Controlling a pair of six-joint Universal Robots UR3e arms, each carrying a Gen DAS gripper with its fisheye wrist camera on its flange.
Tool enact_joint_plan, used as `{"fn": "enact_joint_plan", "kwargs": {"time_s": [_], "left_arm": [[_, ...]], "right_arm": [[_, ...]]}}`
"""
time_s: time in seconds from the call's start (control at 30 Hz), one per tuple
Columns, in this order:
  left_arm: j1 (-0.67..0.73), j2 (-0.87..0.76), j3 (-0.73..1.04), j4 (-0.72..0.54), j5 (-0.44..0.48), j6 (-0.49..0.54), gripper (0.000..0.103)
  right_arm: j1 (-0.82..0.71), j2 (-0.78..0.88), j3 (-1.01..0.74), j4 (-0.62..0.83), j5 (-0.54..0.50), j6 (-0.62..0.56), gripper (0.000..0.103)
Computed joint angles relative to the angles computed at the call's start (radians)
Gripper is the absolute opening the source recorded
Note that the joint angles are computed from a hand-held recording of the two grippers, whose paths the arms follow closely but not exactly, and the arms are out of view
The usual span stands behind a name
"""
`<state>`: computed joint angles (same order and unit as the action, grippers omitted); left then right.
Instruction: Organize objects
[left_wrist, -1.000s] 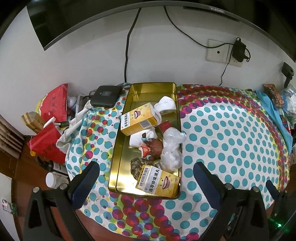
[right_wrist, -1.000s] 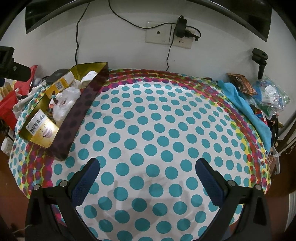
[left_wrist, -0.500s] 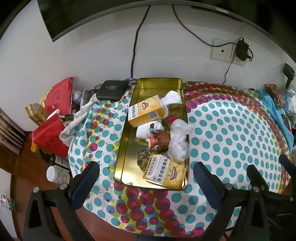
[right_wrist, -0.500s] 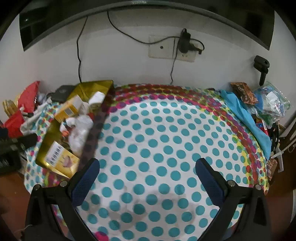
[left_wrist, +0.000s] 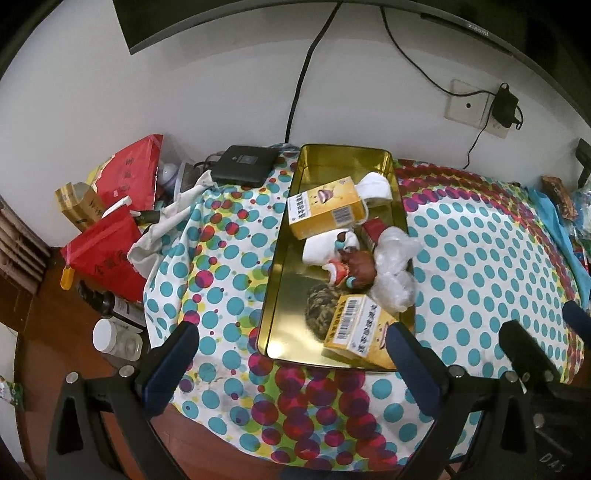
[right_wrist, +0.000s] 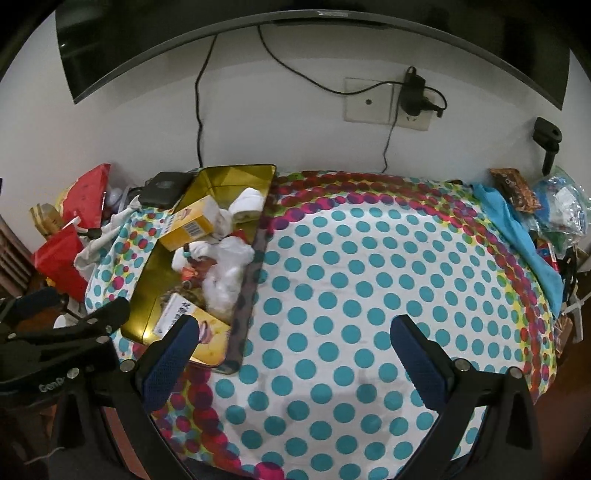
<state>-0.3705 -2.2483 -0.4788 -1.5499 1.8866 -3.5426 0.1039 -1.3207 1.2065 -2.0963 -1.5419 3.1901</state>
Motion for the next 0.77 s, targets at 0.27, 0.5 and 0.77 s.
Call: {"fn": "enact_joint_plan", "kwargs": {"time_s": [0.27,0.5,0.77], "left_arm": [[0.010,0.068,-0.156,0.090,-0.013,-0.001,0.103],[0.000,0.074,-0.175,0.117,0.014,-0.004,0.103],[-0.003,0.078,-0.181,0.142,0.024,-0.003,0.103]], "right_arm": [[0.020,0.021,-0.022,0.018,-0.008,0.023,0.103],[0.025,0.017,-0.006,0.000,-0.013,0.026,0.103],[0.022,0.000,0.014,-0.004,-0.006,0.015,0.103]]}}
